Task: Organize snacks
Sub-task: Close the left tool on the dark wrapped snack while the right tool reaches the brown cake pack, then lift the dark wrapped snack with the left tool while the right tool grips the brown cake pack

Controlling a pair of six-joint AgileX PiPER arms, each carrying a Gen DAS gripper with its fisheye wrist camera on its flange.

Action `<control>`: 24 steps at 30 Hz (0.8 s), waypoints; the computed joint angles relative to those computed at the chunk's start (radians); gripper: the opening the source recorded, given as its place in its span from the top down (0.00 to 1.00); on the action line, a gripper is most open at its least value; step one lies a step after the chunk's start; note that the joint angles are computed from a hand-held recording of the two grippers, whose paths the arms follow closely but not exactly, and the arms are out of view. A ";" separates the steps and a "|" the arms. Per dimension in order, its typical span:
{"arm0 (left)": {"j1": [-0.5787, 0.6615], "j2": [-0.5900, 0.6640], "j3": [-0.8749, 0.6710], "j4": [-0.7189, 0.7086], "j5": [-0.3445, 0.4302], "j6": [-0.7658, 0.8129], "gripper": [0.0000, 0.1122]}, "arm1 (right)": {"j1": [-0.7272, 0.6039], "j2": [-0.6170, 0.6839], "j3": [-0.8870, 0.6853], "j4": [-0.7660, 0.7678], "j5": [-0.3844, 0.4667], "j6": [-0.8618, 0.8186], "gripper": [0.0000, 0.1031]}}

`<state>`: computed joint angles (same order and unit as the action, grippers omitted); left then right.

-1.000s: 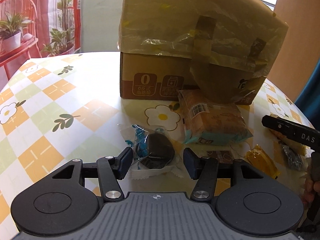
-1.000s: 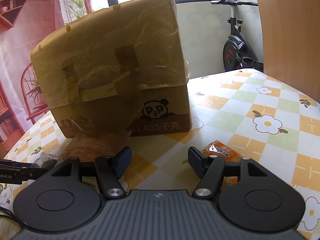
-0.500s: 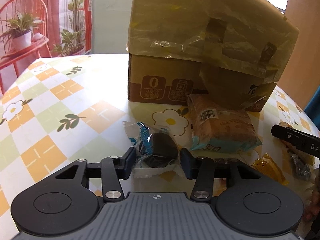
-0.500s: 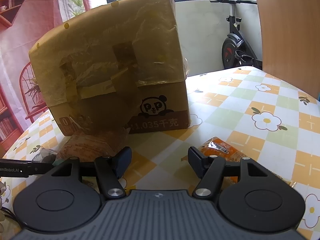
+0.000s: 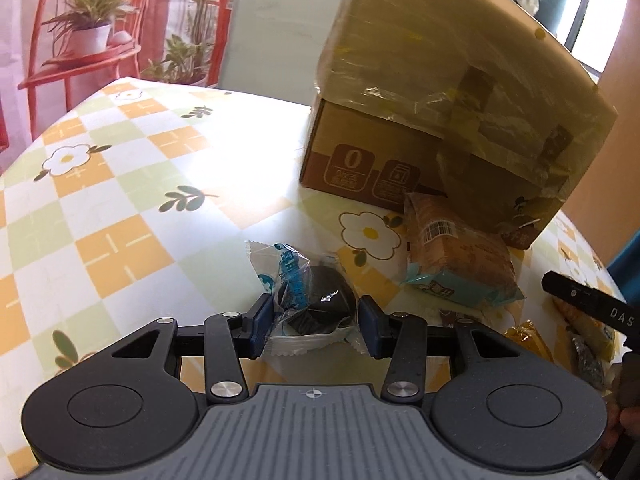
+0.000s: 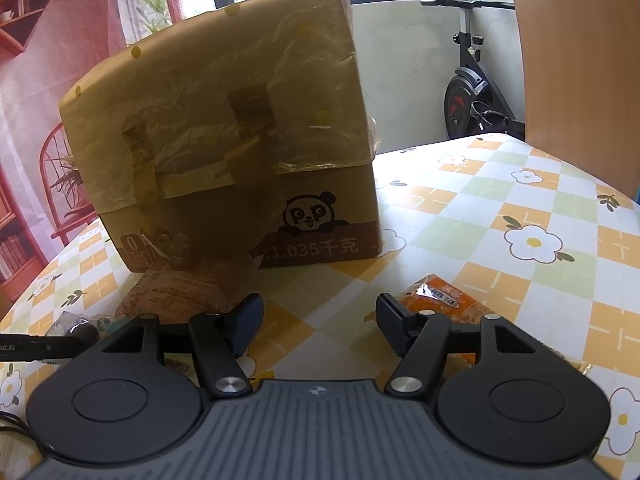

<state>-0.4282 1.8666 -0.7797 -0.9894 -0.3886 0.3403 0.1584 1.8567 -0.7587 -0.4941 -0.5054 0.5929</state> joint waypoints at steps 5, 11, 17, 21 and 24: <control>-0.012 0.002 -0.008 -0.061 -0.014 0.065 0.57 | 0.013 -0.008 -0.019 -0.108 0.023 0.077 0.36; -0.019 -0.005 0.020 -0.054 -0.054 0.042 0.57 | 0.034 0.005 -0.092 -0.368 0.055 0.347 0.23; 0.018 -0.014 0.066 0.088 -0.074 -0.127 0.57 | 0.089 0.033 -0.214 -0.619 0.123 0.688 0.12; 0.036 -0.008 0.089 0.209 -0.094 -0.253 0.57 | 0.108 0.070 -0.281 -0.683 0.112 0.824 0.12; 0.052 -0.002 0.102 0.298 -0.110 -0.332 0.57 | 0.143 0.084 -0.310 -0.634 0.158 0.826 0.03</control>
<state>-0.3762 1.8642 -0.6772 -0.6911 -0.4982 0.0084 0.3018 1.9405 -1.0686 -1.1280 -0.3472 1.4187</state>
